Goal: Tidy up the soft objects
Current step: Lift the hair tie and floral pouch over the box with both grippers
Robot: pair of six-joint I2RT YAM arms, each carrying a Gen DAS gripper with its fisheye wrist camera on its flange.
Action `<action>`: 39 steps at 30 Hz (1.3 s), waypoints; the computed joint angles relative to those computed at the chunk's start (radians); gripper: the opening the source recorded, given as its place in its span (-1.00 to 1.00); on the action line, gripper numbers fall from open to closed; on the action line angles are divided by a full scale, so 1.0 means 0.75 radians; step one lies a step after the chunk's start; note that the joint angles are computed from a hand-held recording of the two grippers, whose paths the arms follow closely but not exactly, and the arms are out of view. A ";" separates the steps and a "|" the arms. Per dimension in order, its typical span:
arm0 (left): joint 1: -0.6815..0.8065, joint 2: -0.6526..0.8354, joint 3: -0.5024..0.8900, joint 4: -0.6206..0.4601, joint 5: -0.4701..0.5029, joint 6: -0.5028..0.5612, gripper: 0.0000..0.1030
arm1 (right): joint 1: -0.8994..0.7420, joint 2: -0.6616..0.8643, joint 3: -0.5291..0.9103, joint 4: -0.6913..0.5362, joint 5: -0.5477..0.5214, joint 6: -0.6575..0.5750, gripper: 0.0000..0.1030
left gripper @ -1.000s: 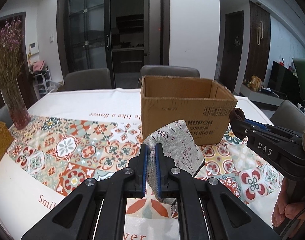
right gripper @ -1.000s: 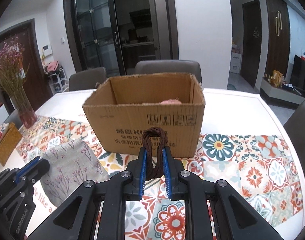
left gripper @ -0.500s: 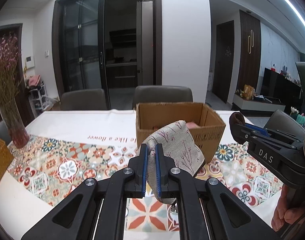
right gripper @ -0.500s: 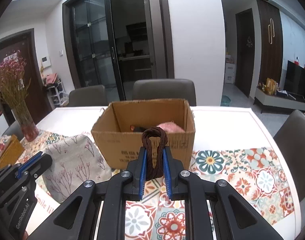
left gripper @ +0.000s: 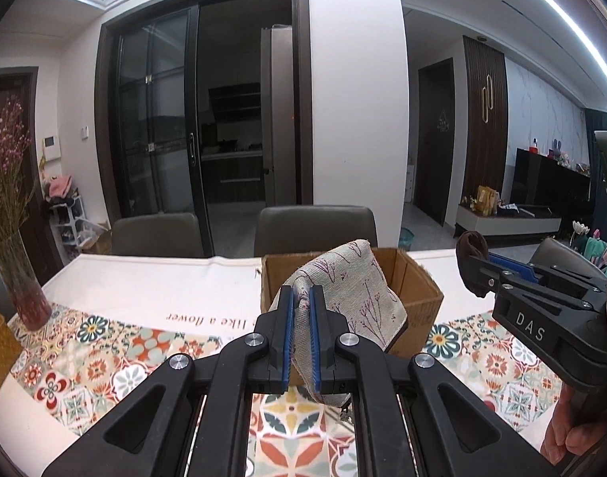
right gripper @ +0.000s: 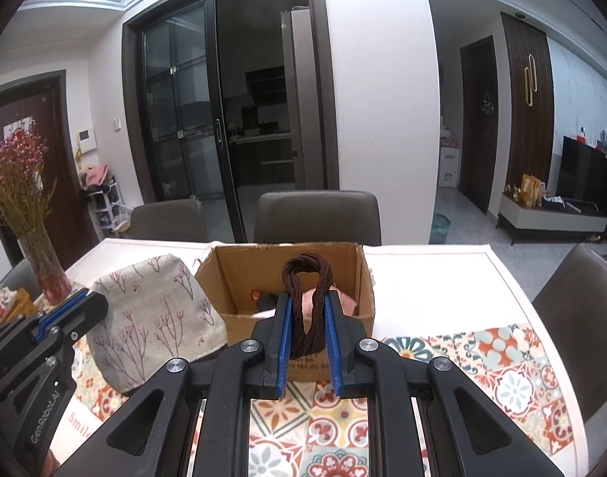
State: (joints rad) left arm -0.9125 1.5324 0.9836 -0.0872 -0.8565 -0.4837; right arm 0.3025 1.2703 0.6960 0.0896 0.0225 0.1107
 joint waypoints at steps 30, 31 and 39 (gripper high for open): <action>0.320 0.335 0.316 0.205 0.278 0.237 -0.82 | -0.049 0.509 0.457 0.086 -0.072 -0.080 -0.66; 0.329 0.356 0.336 0.194 0.286 0.240 -0.82 | -0.056 0.536 0.477 0.080 -0.087 -0.078 -0.66; 0.391 0.513 0.476 0.108 0.393 0.245 -0.82 | -0.076 0.747 0.650 -0.009 -0.112 -0.087 -0.66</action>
State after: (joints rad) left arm -0.6195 1.9174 1.3408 -0.0064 -0.5617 -0.3002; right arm 0.2457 1.8308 1.1835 0.0832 -0.0617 0.0455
